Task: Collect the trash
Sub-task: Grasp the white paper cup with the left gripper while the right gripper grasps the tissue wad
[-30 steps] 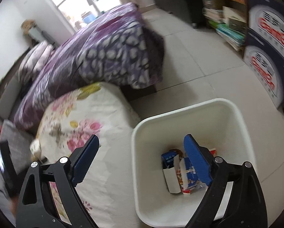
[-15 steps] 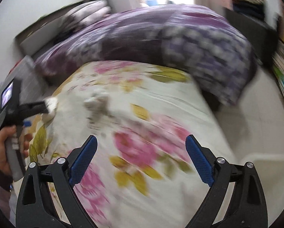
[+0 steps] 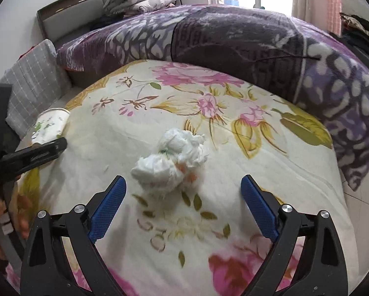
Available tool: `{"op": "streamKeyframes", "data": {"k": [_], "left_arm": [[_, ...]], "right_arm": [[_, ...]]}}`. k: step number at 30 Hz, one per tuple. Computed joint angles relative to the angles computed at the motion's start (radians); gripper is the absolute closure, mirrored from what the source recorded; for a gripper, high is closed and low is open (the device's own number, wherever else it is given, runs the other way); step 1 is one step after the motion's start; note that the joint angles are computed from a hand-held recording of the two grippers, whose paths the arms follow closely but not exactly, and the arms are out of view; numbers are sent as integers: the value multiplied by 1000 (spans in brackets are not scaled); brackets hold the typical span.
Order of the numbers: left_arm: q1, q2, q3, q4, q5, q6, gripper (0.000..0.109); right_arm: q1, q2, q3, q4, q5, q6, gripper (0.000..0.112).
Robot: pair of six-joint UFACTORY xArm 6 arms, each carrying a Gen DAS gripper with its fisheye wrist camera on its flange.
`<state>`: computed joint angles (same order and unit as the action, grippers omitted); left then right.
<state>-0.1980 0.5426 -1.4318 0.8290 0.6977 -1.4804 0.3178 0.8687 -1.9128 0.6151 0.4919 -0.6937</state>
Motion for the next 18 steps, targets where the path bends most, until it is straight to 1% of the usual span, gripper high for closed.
{"op": "streamKeyframes", "data": {"k": [3, 7, 8, 9, 10, 11, 13, 15, 18], "left_arm": [[-14, 6, -2, 67, 16, -35, 39], [-9, 3, 5, 67, 5, -46, 39], [-9, 2, 7, 69, 3, -50, 40], [-10, 1, 9, 68, 3, -51, 40], [-10, -1, 11, 68, 4, -51, 40], [-12, -3, 11, 65, 8, -51, 40], [-19, -12, 19, 54, 17, -51, 40], [-25, -30, 36, 41, 23, -49, 40], [-41, -71, 60, 27, 55, -37, 41]], "right_arm": [[-1, 25, -40, 32, 5, -11, 23], [4, 71, -110, -7, 18, 37, 23], [7, 86, -132, -29, 28, 53, 28], [9, 100, -156, -47, 45, 58, 42], [11, 96, -150, -64, 32, 58, 48], [14, 96, -151, -68, 31, 41, 73], [12, 84, -139, -60, 32, 43, 74], [10, 46, -86, 4, 18, 6, 75], [11, -59, 60, 94, -24, -79, 75]]}}
